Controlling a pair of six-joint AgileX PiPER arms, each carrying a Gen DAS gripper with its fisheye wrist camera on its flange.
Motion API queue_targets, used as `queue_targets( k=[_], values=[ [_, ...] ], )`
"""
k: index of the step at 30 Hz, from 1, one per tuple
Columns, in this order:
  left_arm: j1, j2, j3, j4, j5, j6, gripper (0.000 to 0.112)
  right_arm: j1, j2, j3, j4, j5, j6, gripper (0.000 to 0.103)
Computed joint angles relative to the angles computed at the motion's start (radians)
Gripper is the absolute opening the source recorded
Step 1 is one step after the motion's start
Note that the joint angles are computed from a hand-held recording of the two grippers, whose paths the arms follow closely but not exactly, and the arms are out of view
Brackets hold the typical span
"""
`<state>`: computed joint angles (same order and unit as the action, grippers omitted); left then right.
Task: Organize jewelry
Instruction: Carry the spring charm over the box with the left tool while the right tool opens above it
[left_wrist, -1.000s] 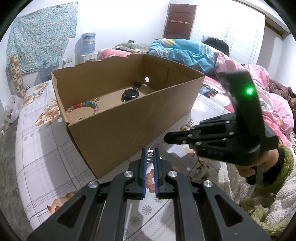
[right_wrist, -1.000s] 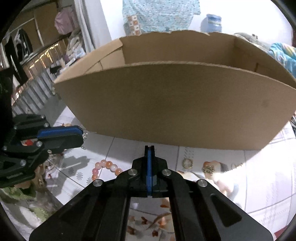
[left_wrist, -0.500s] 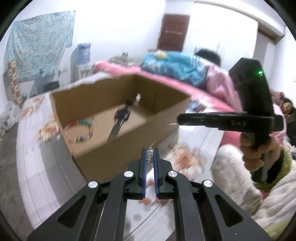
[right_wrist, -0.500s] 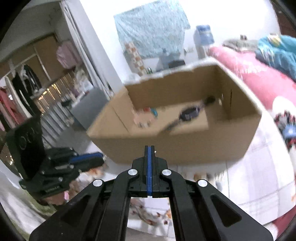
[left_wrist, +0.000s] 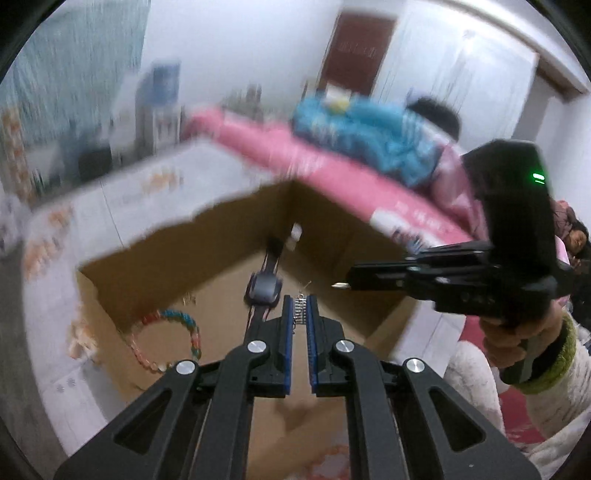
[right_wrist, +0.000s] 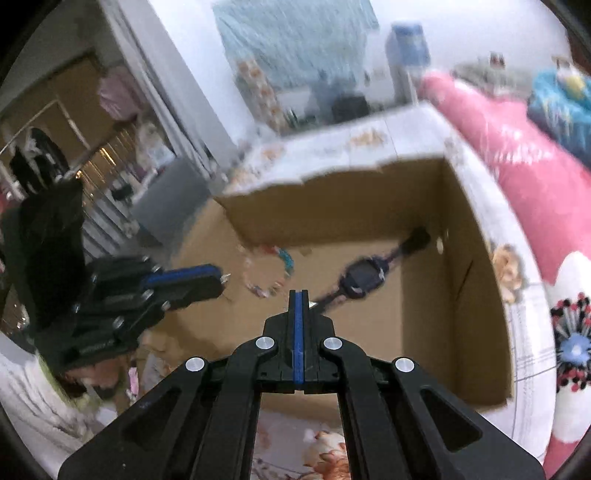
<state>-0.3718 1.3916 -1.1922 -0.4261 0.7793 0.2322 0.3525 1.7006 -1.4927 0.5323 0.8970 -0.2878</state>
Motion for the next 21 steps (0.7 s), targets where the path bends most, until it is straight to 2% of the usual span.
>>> queue_targets(
  k=[2,5,6,12,21],
  values=[
    [0.072,0.164,-0.139,-0.051,0.15,0.005,0.006,-0.005,0.076,-0.081,-0.028,0.073,0.031,0.0],
    [0.127,0.334,-0.303,-0.059,0.317,-0.065,0.006,-0.003,0.138,-0.144,-0.074,0.116,0.068,0.0],
    [0.14,0.374,-0.343,-0.06,0.346,-0.086,0.006,-0.003,0.144,-0.143,-0.077,0.115,0.071,0.003],
    [0.165,0.439,-0.422,-0.06,0.385,-0.144,0.007,-0.011,0.114,-0.128,-0.085,0.109,0.066,0.01],
    [0.154,0.418,-0.395,-0.067,0.354,-0.134,0.008,-0.033,0.034,-0.084,-0.079,0.092,0.072,0.019]
  ],
)
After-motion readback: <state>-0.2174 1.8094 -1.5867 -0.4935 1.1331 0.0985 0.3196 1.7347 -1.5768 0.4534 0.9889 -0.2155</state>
